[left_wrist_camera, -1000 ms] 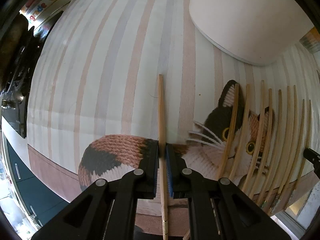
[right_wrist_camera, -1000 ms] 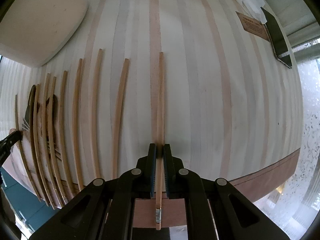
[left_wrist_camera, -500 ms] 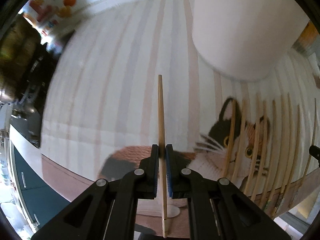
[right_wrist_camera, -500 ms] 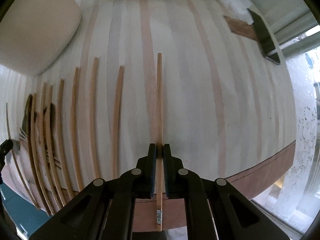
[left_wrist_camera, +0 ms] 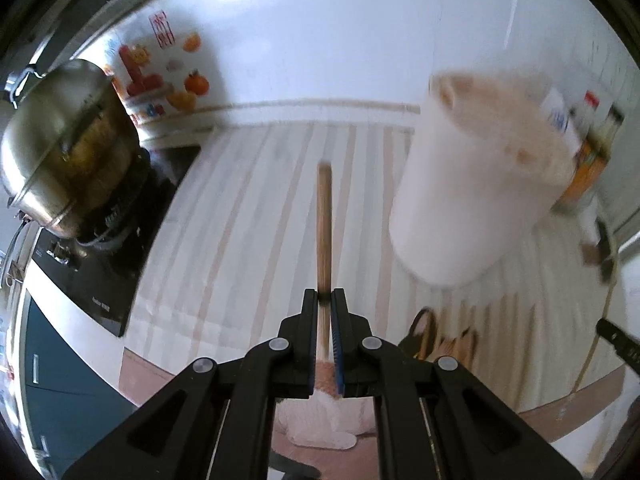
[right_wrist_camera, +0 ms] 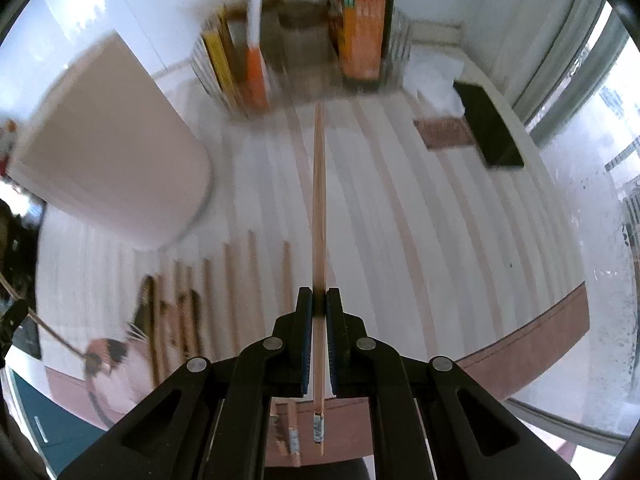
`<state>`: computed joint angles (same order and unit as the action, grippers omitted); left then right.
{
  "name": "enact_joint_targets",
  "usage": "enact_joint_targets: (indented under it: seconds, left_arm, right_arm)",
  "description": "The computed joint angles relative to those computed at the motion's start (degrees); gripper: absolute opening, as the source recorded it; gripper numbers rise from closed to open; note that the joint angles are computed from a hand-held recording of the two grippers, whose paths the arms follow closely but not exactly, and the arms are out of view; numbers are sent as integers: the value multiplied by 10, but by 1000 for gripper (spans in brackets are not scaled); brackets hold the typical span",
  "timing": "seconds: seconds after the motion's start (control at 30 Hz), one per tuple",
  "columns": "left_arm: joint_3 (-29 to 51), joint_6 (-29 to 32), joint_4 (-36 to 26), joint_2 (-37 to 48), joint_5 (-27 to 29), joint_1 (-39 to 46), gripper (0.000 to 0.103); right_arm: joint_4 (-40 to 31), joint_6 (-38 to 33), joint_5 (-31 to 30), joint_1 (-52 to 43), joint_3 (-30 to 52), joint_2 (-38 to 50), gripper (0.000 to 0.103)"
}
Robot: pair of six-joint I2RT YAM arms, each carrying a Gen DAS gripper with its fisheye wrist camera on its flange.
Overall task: Organize utensils
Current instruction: 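Carry both chopsticks upright over the pink holder and lower them into it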
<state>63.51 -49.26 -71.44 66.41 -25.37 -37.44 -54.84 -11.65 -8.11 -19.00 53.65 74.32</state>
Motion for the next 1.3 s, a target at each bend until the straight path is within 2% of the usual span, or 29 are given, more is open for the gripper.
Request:
enact_joint_targets:
  seconds: [0.17,0.4,0.5,0.63,0.87,1.07,1.3]
  left_arm:
    - [89,21,-22,-17,-1,37,4]
    - [298,88,-52,25,2,95,4]
    - [387,110,-53,69,6,105,4]
    - [465,145,-41,127,53,140,4]
    - [515,153,-21,215,120,167,4]
    - [521,158,-13,266,140,159,4]
    - [507,163,-17,286,158,156,4]
  right_arm:
    - [-33,20,-52,2,71,0,7]
    - [-61,88,-126,53,207,15,7]
    - [-53,123,-134,87,277,42,7]
    - [-27,171,-123,127,361,97,7]
    - [16,249,-119,170,502,238,7]
    - [74,275,-103,187,540,308,7]
    - [132,274,-100,200,514,335,7]
